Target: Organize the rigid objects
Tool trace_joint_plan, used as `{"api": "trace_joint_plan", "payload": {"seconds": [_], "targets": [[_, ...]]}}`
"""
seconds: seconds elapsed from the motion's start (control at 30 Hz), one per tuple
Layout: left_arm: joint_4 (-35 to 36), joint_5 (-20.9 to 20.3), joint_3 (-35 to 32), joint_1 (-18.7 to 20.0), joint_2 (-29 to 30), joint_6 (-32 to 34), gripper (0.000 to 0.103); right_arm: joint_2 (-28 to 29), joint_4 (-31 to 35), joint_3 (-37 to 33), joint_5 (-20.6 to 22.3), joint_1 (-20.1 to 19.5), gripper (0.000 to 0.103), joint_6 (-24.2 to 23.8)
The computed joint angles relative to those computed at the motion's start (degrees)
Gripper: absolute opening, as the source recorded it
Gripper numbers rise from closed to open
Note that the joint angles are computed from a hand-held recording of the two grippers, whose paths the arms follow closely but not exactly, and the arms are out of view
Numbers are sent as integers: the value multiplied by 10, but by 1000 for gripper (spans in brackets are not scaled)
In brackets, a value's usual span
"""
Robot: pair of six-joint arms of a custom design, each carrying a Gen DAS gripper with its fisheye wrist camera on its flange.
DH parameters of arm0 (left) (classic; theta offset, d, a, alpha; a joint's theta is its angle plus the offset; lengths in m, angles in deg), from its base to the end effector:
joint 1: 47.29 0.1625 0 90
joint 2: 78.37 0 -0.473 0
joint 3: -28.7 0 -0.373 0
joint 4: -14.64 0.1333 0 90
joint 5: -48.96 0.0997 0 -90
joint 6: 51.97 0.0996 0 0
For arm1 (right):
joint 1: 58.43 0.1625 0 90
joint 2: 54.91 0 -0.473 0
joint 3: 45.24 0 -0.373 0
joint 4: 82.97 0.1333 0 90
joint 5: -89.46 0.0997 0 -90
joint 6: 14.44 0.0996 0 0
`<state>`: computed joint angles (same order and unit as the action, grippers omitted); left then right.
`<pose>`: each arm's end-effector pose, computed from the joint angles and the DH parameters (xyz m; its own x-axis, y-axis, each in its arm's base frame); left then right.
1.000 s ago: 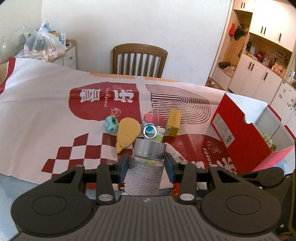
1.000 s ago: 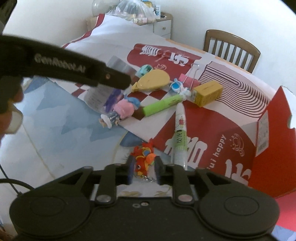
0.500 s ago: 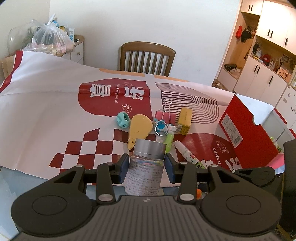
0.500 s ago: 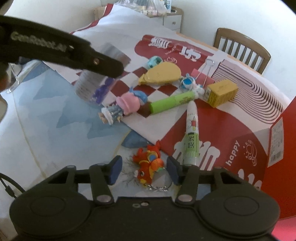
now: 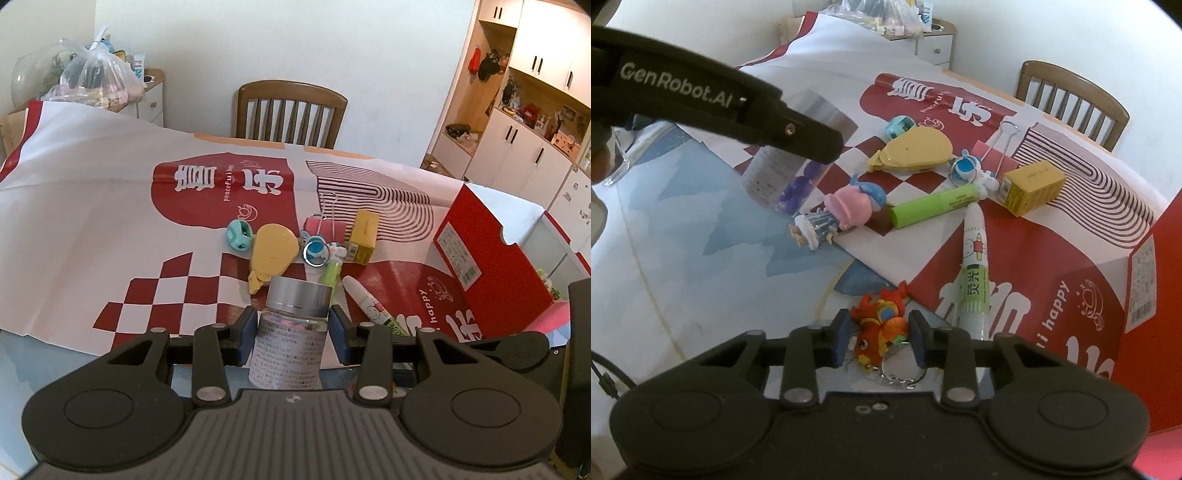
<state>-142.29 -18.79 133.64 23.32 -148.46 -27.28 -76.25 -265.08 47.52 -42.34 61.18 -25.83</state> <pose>-0.0381 -0.6233 0.3689 -0.7364 0.4407 -0.5133 0.6482 0.6771 -0.3485 0.3936 -0.5572 -0.0532 -0.6581 -0.3210 0.6810 -0.6041 0.7650 -0.2232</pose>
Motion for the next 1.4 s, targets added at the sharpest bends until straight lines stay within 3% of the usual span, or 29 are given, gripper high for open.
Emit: {"api": "trace_joint_plan", "payload": {"seconds": [0.47, 0.7, 0.97, 1.4], "targets": [[0, -1, 18, -31, -7, -5, 41, -70, -67, 69, 6, 22, 25, 71], [21, -6, 15, -67, -5, -28, 41, -123, -57, 94, -8, 33, 25, 85], [25, -15, 8, -118, 11, -40, 41, -178, -96, 127, -37, 27, 25, 69], [1, -10, -3, -186, 83, -69, 41, -259, -185, 198, -65, -25, 25, 10]]}}
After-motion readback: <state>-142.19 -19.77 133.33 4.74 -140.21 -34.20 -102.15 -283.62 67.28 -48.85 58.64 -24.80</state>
